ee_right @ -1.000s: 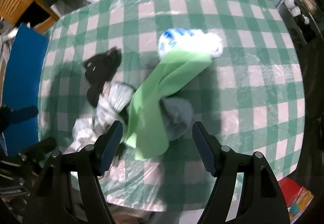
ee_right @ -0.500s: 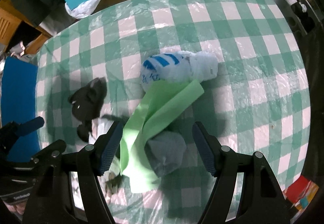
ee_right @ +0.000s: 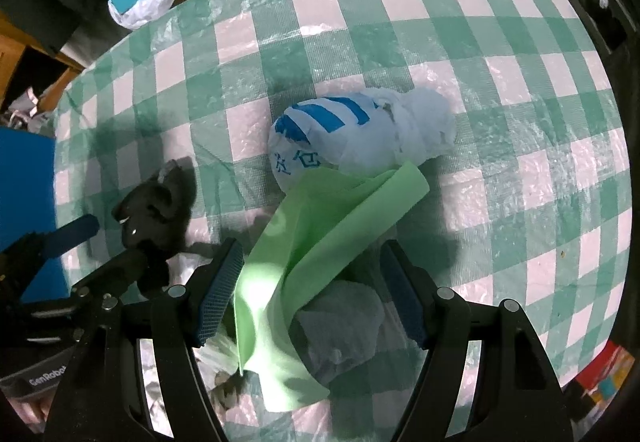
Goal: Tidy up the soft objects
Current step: 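Move both tools back over the table toward the black knit item and green cloth, then grasp the black knit item with the left tool while the right tool grasps the green cloth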
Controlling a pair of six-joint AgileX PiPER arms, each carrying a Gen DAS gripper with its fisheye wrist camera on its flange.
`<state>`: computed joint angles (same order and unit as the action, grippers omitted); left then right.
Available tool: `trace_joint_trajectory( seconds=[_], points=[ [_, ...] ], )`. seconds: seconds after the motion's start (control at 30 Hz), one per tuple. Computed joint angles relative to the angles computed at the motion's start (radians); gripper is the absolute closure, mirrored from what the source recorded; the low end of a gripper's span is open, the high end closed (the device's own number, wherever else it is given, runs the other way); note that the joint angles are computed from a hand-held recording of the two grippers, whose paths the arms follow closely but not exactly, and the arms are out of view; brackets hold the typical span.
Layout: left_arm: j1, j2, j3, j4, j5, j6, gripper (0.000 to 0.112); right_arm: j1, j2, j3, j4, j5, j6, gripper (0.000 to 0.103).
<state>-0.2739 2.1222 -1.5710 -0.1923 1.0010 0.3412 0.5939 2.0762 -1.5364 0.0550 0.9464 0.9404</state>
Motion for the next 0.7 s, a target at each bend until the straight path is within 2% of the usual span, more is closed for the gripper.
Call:
trace_joint_trajectory(
  seconds=[0.17,0.33,0.37,0.5,0.67,0.7],
  points=[
    [-0.015,0.027,-0.018,0.004,-0.010,-0.007,0.037,0.009,0.043,-0.061,-0.029,0.051,0.010,0.031],
    [-0.009,0.035,-0.021,-0.023,-0.024,0.021,0.038,0.004,0.069,-0.084,-0.025,0.055,0.009,0.031],
    [-0.006,0.034,-0.016,-0.035,-0.027,0.034,0.041,0.006,0.070,-0.084,-0.026,0.057,0.008,0.031],
    [0.011,0.039,-0.020,-0.101,0.000,0.083,0.069,0.010,0.111,-0.139,-0.024,0.080,0.001,0.031],
    [0.013,0.022,0.005,-0.109,-0.019,0.107,0.076,0.026,0.204,-0.288,-0.051,0.161,-0.001,0.031],
    [0.017,0.021,0.007,-0.110,-0.018,0.110,0.076,0.031,0.217,-0.310,-0.057,0.171,-0.006,0.034]
  ],
)
